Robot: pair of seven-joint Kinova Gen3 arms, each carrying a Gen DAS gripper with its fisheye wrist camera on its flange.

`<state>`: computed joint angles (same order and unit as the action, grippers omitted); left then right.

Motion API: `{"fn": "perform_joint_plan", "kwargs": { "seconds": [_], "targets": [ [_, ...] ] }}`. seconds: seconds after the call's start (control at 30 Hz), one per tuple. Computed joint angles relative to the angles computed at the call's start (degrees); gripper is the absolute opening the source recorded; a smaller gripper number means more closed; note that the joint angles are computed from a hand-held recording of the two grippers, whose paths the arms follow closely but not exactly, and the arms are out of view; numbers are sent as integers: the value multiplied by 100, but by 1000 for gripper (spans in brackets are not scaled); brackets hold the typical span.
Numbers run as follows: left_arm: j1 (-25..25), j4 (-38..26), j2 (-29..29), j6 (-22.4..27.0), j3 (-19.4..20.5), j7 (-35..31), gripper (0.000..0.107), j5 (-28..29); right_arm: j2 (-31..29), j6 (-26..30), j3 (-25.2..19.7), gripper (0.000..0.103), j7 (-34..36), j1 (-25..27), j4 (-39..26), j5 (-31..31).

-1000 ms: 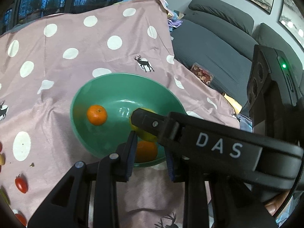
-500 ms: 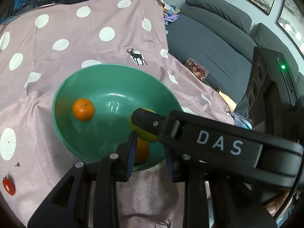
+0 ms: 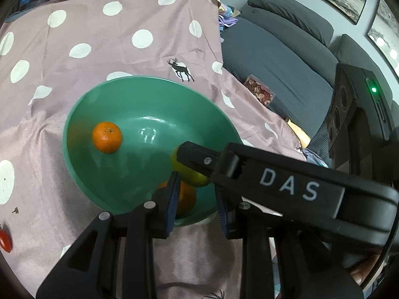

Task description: Organize fruits

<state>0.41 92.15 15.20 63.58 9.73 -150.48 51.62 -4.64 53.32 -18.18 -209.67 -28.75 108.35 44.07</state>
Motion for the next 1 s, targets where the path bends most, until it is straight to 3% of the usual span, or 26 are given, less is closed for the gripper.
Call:
{"fn": "perform_joint_plan", "kwargs": {
  "seconds": [0.13,0.3,0.57,0.67,0.8,1.0],
  "targets": [
    [-81,77,-87,-48,-52,4,32,99,89,414,-76,38,-84,-93,-148,80],
    [-341,240,-332,23,-200,-272,50,350,120,669,-79,40,-231,-261,-216,304],
    [-841,373,-668,183,-665,-392,68,622,353,1150,-66,42,-47,-612,-573,603],
    [-1032,395,-806,208,-845,-407,72,575,479,1334,-66,49,59,-792,-741,790],
    [-1331,396,-892,248,-1081,-442,74,580,648,1490,-8,49,239,-1038,-973,984],
    [-1879,222,-734,351,-1367,8,75,550,869,1095,155,50,772,-1242,-1236,1086]
  ]
}}
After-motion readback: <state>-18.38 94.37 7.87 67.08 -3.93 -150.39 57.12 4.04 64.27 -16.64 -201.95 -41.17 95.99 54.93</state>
